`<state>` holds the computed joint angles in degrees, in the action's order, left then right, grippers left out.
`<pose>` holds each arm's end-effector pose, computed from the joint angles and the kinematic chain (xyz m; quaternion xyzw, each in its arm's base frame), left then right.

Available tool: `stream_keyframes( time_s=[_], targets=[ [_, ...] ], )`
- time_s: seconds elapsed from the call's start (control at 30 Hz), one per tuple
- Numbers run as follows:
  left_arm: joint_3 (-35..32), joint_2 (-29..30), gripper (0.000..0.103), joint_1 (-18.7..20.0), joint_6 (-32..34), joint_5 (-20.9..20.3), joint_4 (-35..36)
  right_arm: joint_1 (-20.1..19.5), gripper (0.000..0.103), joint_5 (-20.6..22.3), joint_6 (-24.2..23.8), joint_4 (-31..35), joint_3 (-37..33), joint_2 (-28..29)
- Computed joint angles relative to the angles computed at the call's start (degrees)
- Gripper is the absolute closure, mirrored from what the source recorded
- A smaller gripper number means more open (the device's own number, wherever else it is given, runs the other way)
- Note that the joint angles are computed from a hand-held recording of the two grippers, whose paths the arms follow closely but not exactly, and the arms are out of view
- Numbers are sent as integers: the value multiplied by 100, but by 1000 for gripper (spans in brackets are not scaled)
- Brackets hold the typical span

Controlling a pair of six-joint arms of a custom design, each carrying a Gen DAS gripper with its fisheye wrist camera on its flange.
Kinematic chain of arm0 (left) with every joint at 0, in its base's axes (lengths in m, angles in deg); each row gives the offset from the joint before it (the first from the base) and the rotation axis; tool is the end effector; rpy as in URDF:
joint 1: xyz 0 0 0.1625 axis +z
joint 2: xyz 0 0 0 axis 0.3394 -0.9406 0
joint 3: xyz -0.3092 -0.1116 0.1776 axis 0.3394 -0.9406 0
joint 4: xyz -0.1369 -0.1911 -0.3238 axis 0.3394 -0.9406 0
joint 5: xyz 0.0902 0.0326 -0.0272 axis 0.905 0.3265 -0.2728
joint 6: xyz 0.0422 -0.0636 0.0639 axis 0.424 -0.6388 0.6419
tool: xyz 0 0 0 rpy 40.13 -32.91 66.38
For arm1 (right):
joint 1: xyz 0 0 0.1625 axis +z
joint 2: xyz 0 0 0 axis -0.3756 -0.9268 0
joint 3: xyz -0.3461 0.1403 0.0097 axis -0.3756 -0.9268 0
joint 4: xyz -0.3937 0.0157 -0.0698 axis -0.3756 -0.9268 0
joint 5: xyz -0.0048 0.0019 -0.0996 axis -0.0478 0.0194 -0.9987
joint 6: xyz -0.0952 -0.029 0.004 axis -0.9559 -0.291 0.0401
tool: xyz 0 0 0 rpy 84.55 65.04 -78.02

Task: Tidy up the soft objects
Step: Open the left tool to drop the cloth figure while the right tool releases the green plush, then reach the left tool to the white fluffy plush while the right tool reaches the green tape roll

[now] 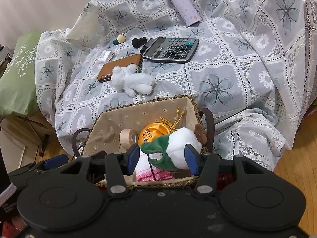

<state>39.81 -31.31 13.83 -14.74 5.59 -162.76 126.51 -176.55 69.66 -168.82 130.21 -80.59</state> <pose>-0.2314 -0.4107 0.0610 0.1742 0.8723 -0.2803 0.3607 0.1644 -0.3357 0.1893 -0.0199 -0.9188 0.3124 0.2404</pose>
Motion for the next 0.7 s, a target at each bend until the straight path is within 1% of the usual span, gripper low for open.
stream_keyframes(
  time_s=[0.33,0.43,0.53,0.7],
  targets=[
    [13,24,17,-21,-32,3,-3,12,52,7,-55,-138,36,17],
    [11,44,17,-25,-19,8,-20,28,52,27,-176,-484,87,72],
    [-5,63,17,-18,62,11,-51,88,51,-39,-359,-862,89,196],
    [-119,153,17,46,369,111,-170,222,50,-406,-936,-1530,-105,730]
  ],
)
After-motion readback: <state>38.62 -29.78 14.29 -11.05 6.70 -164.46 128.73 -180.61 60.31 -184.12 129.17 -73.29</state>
